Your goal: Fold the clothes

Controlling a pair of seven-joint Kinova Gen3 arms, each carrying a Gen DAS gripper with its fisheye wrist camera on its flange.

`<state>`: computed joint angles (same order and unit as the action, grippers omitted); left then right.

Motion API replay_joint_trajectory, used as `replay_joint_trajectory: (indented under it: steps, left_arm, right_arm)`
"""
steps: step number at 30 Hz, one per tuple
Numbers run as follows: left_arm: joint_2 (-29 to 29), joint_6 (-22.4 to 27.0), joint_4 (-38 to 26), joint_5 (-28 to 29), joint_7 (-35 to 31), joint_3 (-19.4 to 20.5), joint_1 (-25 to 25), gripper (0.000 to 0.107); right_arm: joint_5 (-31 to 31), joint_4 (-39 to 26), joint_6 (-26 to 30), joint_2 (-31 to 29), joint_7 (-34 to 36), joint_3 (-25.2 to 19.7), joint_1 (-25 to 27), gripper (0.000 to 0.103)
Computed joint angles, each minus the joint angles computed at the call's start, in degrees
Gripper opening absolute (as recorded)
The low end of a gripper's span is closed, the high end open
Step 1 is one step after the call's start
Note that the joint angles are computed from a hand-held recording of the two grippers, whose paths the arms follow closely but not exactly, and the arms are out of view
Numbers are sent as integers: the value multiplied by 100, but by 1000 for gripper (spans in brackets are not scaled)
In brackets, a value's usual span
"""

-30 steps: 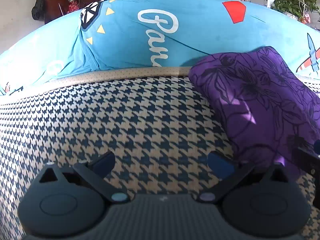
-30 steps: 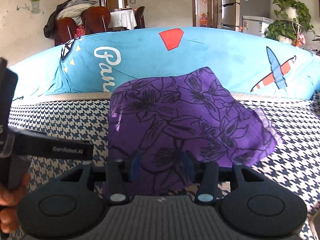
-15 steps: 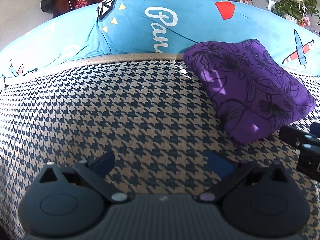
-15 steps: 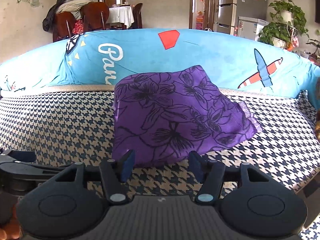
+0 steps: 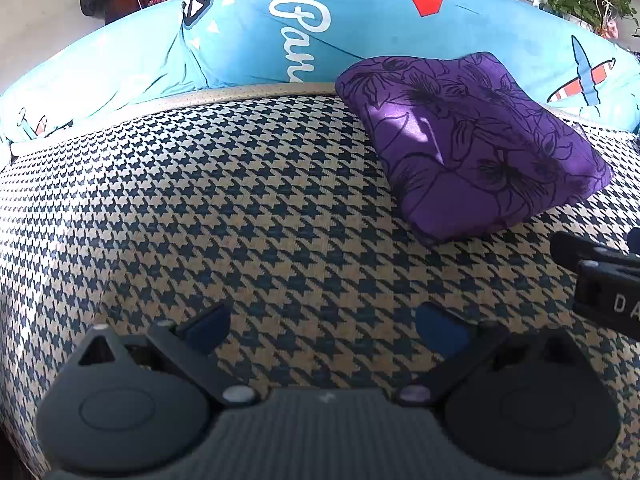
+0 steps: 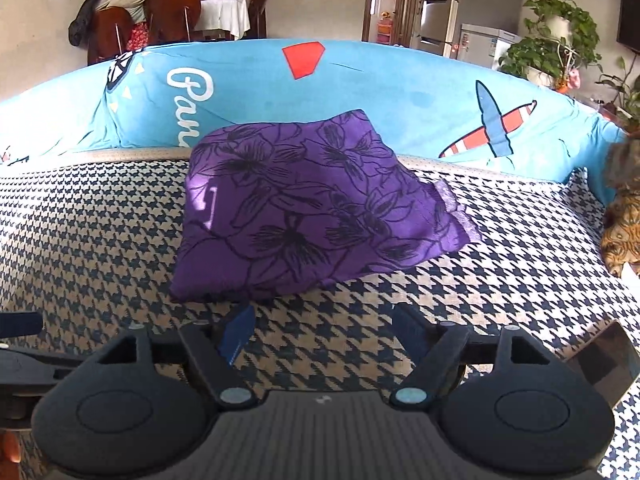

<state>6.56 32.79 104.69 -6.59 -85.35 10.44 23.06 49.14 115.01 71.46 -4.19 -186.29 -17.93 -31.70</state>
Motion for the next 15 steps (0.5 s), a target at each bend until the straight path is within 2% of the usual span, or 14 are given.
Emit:
replay_joint_trajectory:
  steps: [7, 15]
  left_arm:
    - [-69, 19, 85, -367, 539, 48, 287, 103]
    - [-139, 218, 130, -824, 1493, 203, 664, 103]
  right_arm:
    - [-136, 181, 61, -188, -68, -34, 53, 81]
    - [-271, 476, -319, -574, 304, -49, 297, 82]
